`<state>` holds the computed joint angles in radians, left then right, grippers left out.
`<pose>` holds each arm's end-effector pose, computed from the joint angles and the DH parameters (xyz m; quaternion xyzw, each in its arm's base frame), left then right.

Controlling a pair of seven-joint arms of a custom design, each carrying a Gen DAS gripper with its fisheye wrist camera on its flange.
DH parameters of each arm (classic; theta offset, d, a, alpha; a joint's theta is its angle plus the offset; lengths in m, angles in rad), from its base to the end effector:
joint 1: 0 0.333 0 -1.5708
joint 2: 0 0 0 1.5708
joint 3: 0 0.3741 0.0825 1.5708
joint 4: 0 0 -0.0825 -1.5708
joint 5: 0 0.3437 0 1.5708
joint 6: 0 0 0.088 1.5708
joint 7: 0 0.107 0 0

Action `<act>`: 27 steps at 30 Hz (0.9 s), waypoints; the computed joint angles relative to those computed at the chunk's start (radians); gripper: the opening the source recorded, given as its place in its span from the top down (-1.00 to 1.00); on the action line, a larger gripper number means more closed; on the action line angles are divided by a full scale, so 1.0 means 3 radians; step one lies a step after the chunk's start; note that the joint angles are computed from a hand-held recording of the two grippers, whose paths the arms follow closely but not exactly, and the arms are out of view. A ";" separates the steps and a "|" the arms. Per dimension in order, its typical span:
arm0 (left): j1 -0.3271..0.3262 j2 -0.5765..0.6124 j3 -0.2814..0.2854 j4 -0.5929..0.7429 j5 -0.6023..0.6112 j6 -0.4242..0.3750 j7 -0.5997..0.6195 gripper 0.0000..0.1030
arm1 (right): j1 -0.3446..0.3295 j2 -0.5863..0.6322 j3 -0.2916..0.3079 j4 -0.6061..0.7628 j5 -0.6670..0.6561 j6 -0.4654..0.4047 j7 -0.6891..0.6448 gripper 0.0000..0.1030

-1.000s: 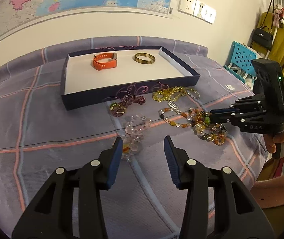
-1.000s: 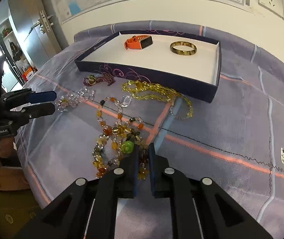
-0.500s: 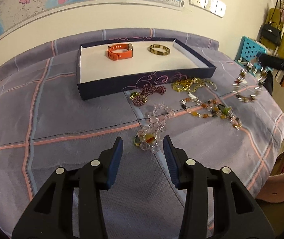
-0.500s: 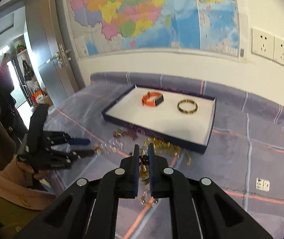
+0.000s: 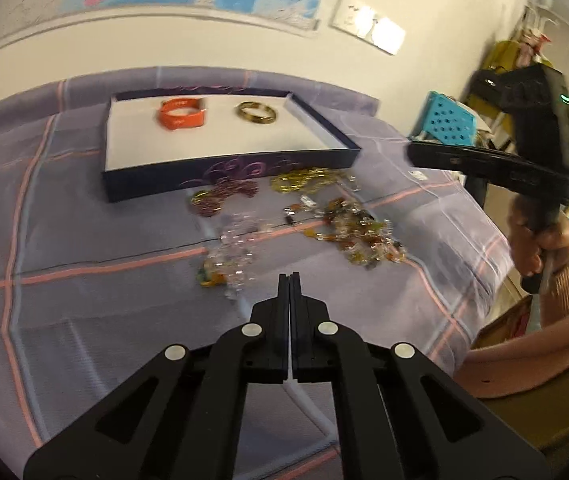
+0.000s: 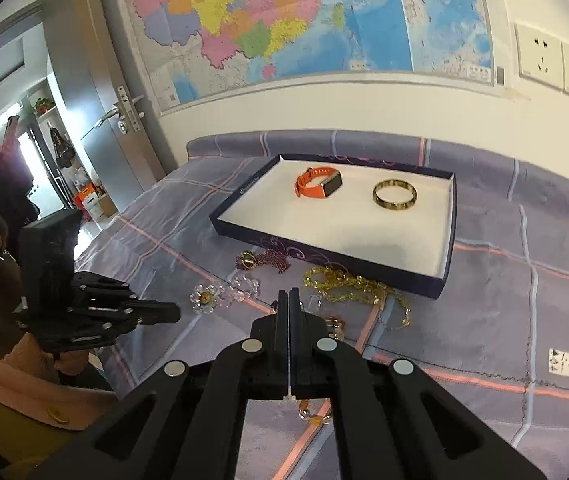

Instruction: Organize jewelry

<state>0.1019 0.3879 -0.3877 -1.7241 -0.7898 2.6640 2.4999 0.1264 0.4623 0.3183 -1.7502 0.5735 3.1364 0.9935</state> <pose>0.6662 -0.1300 0.5025 -0.4538 0.7915 -0.4024 0.0749 0.6622 0.2136 0.4917 -0.7274 0.5106 -0.1960 0.4145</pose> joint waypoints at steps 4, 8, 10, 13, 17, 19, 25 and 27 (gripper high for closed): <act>-0.0136 0.0068 0.0131 0.0064 0.0267 0.0198 -0.0378 0.66 | 0.0153 0.0062 -0.0235 0.0063 -0.0091 -0.0218 0.0187 0.91; -0.0260 0.0168 0.0254 0.0161 0.0772 0.0414 -0.0753 0.41 | 0.0403 0.0155 -0.0578 0.0144 -0.0309 -0.0383 0.0468 0.70; -0.0259 0.0229 0.0240 0.0240 0.0953 0.0415 -0.0844 0.38 | 0.0585 0.0211 -0.0833 0.0174 -0.0503 -0.0378 0.0754 0.44; -0.0215 0.0298 0.0170 0.0324 0.1159 0.0391 -0.0954 0.37 | 0.0511 0.0290 -0.0794 0.0279 -0.0526 -0.0490 0.0840 0.47; -0.0136 0.0334 0.0062 0.0345 0.1389 0.0382 -0.1049 0.31 | 0.0577 0.0384 -0.0916 0.0429 -0.0698 -0.0611 0.1047 0.49; -0.0120 0.0360 0.0039 0.0373 0.1493 0.0346 -0.1101 0.31 | 0.0564 0.0447 -0.0922 0.0541 -0.0764 -0.0705 0.1108 0.49; -0.0183 0.0426 0.0112 0.0461 0.1821 0.0214 -0.1311 0.35 | 0.0479 0.0516 -0.0835 0.0673 -0.0838 -0.0786 0.1139 0.82; -0.0163 0.0431 0.0087 0.0463 0.1863 0.0197 -0.1323 0.38 | 0.0489 0.0482 -0.0840 0.0617 -0.0860 -0.0738 0.1130 0.82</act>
